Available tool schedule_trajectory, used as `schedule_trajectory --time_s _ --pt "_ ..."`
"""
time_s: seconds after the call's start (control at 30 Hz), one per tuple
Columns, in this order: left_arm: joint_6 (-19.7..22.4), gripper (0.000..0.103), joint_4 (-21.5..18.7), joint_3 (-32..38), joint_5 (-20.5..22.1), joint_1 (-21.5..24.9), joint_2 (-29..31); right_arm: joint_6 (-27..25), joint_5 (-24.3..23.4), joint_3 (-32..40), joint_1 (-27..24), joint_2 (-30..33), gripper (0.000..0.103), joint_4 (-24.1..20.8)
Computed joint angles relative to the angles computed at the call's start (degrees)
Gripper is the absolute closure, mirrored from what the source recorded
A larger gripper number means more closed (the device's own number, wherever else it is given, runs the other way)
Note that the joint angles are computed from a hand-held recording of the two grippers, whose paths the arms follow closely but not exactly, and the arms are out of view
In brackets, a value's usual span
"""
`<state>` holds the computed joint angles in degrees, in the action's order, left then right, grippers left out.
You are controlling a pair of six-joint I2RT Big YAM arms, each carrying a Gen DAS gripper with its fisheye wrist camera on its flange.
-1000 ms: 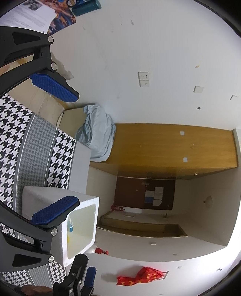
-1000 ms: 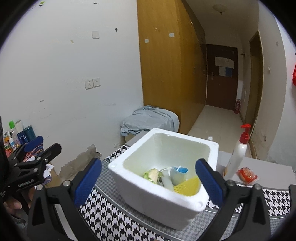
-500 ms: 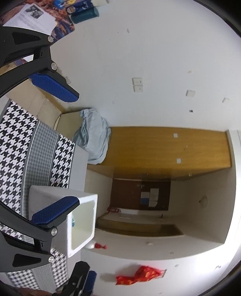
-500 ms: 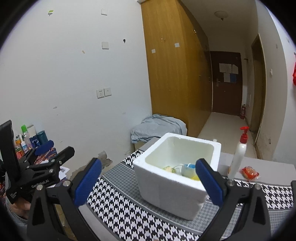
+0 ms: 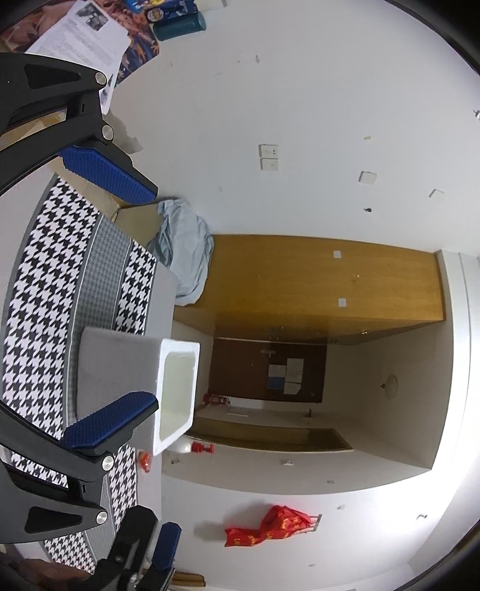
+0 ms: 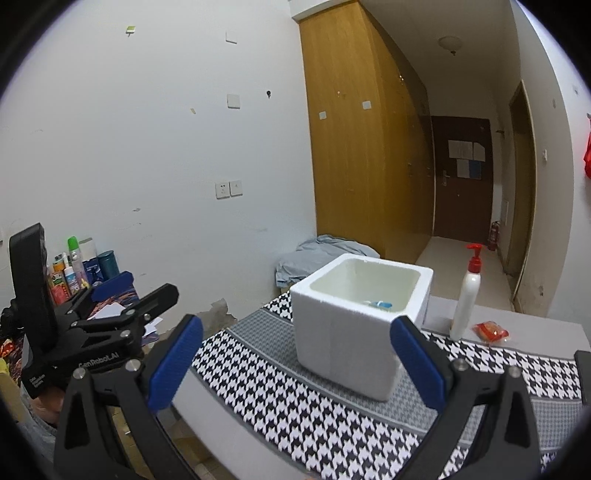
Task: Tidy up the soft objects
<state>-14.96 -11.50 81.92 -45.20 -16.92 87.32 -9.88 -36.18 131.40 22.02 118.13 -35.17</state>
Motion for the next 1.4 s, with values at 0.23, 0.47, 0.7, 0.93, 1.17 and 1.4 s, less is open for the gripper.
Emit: schedule_trajectory --time_s 0.23,0.47,0.7,0.93,1.17,1.4 --pt "1.69 0.001 2.51 -3.0 -0.66 -2.37 -1.84 0.16 1.09 -12.95 -0.53 -6.99 0.0 7.87" --pt "2.61 0.001 6.07 -6.71 -1.48 -4.35 -3.83 2.73 5.39 -23.72 -1.0 -12.56 0.0 15.99" --pt "3.98 0.001 8.76 -8.76 0.18 -6.07 -4.62 4.2 9.66 -32.35 -1.42 -17.19 0.0 22.66" --pt "6.67 0.001 11.67 -9.57 0.26 -8.27 -3.97 5.91 12.44 -37.92 -2.6 -19.97 0.0 26.45" --pt "6.97 0.001 12.38 -10.43 2.32 -9.93 -3.88 6.25 15.11 -43.81 -3.0 -23.16 0.0 29.6" --pt "7.46 0.001 13.07 -11.25 2.38 -10.98 -3.87 6.4 19.58 -48.85 -2.78 -26.26 0.0 33.4"
